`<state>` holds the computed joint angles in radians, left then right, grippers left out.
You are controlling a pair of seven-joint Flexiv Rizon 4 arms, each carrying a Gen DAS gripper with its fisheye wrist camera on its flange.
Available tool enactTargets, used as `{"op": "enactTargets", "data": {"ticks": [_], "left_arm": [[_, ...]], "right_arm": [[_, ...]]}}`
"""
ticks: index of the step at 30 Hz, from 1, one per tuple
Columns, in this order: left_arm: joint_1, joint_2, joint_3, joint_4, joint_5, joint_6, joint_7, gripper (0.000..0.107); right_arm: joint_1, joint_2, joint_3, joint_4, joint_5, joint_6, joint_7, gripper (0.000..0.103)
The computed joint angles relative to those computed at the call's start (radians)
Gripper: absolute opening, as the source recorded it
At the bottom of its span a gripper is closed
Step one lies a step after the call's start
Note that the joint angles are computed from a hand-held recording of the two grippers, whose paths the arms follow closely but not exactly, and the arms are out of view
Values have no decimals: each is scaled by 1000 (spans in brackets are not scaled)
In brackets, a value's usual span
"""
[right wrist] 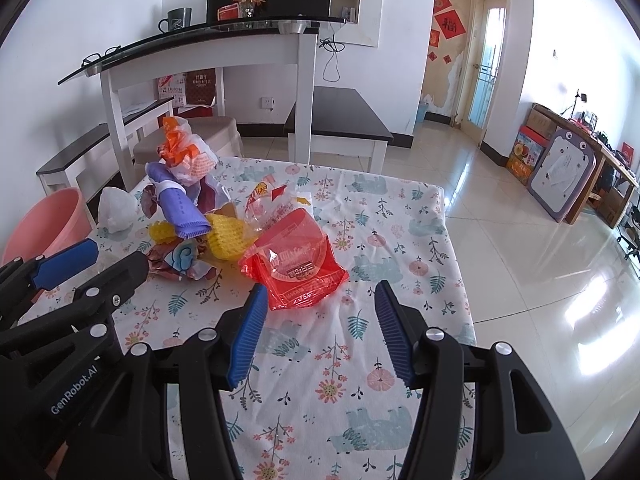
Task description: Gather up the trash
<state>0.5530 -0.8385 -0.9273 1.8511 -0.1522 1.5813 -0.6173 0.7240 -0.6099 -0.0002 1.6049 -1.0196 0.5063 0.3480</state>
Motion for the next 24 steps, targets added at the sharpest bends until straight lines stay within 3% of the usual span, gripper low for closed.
{"op": "enactTargets", "data": {"ticks": [7, 11, 24], "left_arm": [[-9, -3, 11, -14, -7, -12, -2, 52], [-21, 11, 35, -40, -56, -82, -7, 52], [-117, 37, 176, -127, -250, -156, 49, 52]], "right_arm": [[-13, 8, -3, 30, -25, 55, 32, 56], [-20, 11, -5, 40, -40, 78, 44, 56], [-55, 17, -20, 70, -107, 194, 98, 56]]}}
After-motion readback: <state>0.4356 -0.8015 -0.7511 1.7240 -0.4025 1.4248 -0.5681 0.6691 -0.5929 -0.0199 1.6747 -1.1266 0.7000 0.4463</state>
